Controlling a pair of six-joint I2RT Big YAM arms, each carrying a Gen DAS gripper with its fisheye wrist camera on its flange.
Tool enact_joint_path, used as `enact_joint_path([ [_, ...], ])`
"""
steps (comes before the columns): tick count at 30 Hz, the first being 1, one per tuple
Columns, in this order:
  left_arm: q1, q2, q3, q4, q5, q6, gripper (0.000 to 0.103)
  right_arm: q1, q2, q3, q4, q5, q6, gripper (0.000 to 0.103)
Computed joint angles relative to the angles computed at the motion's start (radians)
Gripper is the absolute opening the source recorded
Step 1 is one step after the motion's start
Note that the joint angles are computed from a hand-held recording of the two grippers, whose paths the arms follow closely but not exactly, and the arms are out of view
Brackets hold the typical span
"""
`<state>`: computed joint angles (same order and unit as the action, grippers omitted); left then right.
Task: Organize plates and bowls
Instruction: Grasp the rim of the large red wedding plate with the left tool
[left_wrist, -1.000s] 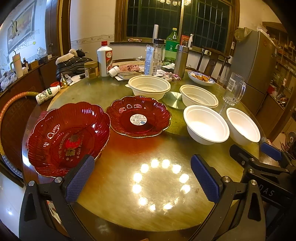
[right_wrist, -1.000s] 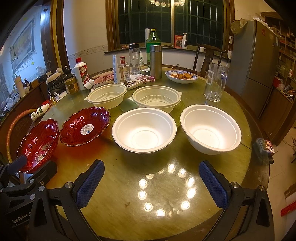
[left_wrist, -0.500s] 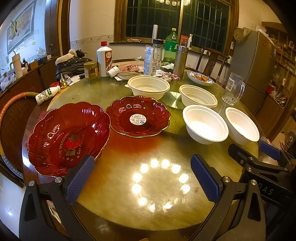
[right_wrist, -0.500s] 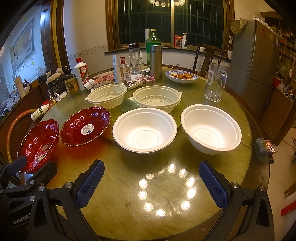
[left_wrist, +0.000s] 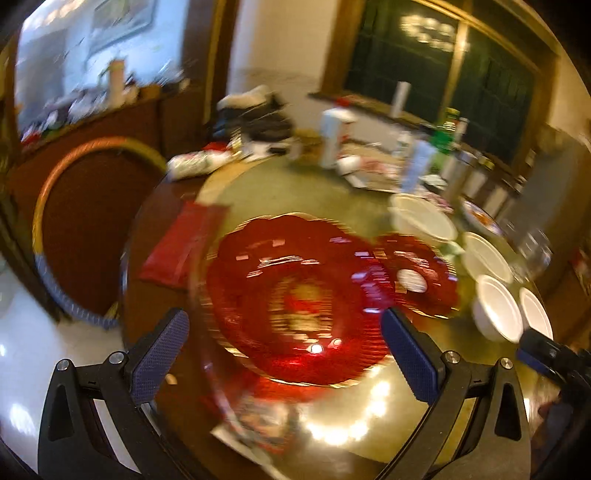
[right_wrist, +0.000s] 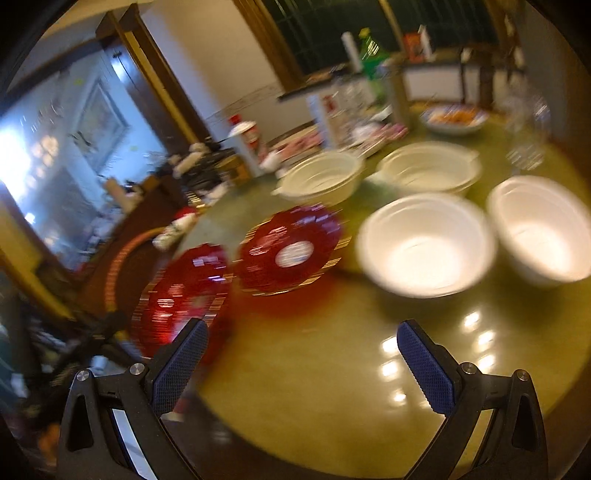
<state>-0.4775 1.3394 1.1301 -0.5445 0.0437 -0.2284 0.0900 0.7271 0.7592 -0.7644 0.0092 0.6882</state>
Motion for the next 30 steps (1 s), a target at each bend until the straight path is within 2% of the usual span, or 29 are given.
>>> enact_joint_path([
  [1,0.021,0.016,0.005,0.0,0.007,-0.015,0.098,0.004,0.025,0.002,0.026,-0.03,0.009,0.102],
  [3,0.043,0.056,0.028,-0.027,0.011,-0.025,0.083,0.018,0.095,0.014,0.088,-0.091,0.029,0.1],
  [6,0.055,0.104,0.053,-0.043,0.011,-0.042,0.082,0.035,0.223,0.05,0.159,-0.154,0.051,0.089],
  [9,0.067,0.132,0.061,-0.047,0.047,-0.075,0.082,0.027,0.33,0.074,0.22,-0.239,0.096,0.079],
  [10,0.065,0.137,0.062,-0.042,0.041,-0.082,0.082,0.027,0.36,0.087,0.229,-0.254,0.103,0.074],
  [12,0.06,0.154,0.075,-0.051,0.029,-0.075,0.08,0.041,0.418,0.119,0.23,-0.251,0.107,0.072],
  [13,0.052,0.167,0.086,-0.06,0.012,-0.068,0.074,0.046,0.439,0.129,0.231,-0.243,0.112,0.067],
  [14,0.047,0.177,0.094,-0.068,0.003,-0.06,0.062,0.048,0.459,0.138,0.234,-0.241,0.115,0.058],
  [15,0.041,0.194,0.107,-0.087,0.0,-0.046,0.045,0.044,0.48,0.146,0.235,-0.251,0.115,0.054],
  [17,0.034,0.225,0.129,-0.111,-0.021,-0.034,0.026,0.045,0.526,0.164,0.23,-0.254,0.113,0.033],
  [18,0.031,0.231,0.128,-0.109,-0.042,-0.035,0.017,0.047,0.545,0.173,0.221,-0.243,0.115,0.029],
  [19,0.032,0.232,0.123,-0.102,-0.055,-0.034,0.017,0.046,0.555,0.177,0.216,-0.235,0.115,0.019],
  [20,0.035,0.227,0.114,-0.087,-0.046,-0.035,0.015,0.048,0.554,0.169,0.239,-0.224,0.116,0.018],
  [22,0.039,0.212,0.104,-0.08,-0.046,-0.039,0.013,0.058,0.548,0.169,0.23,-0.198,0.096,0.018],
  [26,0.033,0.137,0.057,0.002,-0.115,-0.034,0.012,0.091,0.534,0.182,0.233,-0.144,0.048,0.015],
  [30,0.044,0.093,0.035,0.04,-0.121,-0.044,0.012,0.119,0.503,0.192,0.248,-0.099,0.014,0.014],
])
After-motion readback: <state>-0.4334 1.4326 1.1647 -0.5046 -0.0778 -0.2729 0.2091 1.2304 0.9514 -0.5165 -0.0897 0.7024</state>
